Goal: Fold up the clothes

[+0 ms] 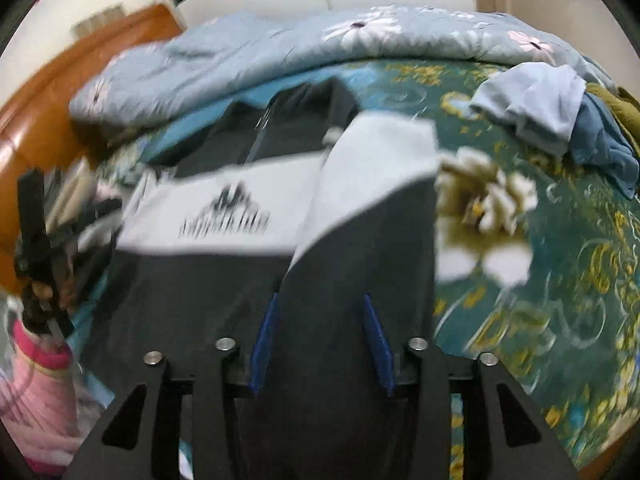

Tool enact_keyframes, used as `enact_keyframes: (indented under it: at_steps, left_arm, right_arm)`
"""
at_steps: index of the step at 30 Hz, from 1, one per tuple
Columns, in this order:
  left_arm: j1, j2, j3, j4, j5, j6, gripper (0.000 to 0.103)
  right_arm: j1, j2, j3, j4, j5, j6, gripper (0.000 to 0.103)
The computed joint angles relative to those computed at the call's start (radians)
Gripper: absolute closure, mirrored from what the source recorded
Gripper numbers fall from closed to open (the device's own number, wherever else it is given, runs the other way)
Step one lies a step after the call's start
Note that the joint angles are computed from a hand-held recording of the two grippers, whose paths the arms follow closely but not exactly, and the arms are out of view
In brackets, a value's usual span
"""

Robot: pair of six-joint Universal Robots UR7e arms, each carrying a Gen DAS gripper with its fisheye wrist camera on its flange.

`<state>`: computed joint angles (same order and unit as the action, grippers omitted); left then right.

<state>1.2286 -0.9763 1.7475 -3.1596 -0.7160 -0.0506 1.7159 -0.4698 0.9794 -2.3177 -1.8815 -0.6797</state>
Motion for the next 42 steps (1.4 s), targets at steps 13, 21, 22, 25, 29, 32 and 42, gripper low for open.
enact_keyframes:
  at_steps: [13, 21, 22, 25, 29, 32, 42]
  left_arm:
    - [-0.062, -0.059, 0.096, -0.004, 0.036, -0.092, 0.028]
    - [-0.069, -0.053, 0.087, 0.019, 0.044, -0.105, 0.028]
    - [-0.068, -0.051, 0.085, 0.024, 0.042, -0.107, 0.028]
    - [-0.067, -0.044, 0.077, 0.035, 0.041, -0.108, 0.028]
    - [-0.064, -0.039, 0.069, 0.050, 0.042, -0.110, 0.028]
    - [-0.060, -0.039, 0.063, 0.072, 0.043, -0.123, 0.028]
    - [-0.052, -0.037, 0.050, 0.129, 0.051, -0.158, 0.028]
  right_arm:
    - [0.015, -0.039, 0.226, -0.310, -0.129, -0.153, 0.042]
    - [-0.031, -0.085, 0.152, -0.158, 0.025, 0.025, 0.092]
    - [-0.040, -0.094, 0.136, -0.131, 0.065, 0.051, 0.093]
    - [-0.074, -0.113, 0.063, -0.080, 0.219, 0.150, 0.093]
    - [-0.127, -0.078, -0.102, -0.072, 0.331, 0.338, 0.093]
    - [-0.152, -0.002, -0.279, -0.034, 0.288, 0.444, 0.093]
    - [-0.148, 0.148, -0.552, 0.089, 0.078, 0.435, 0.078]
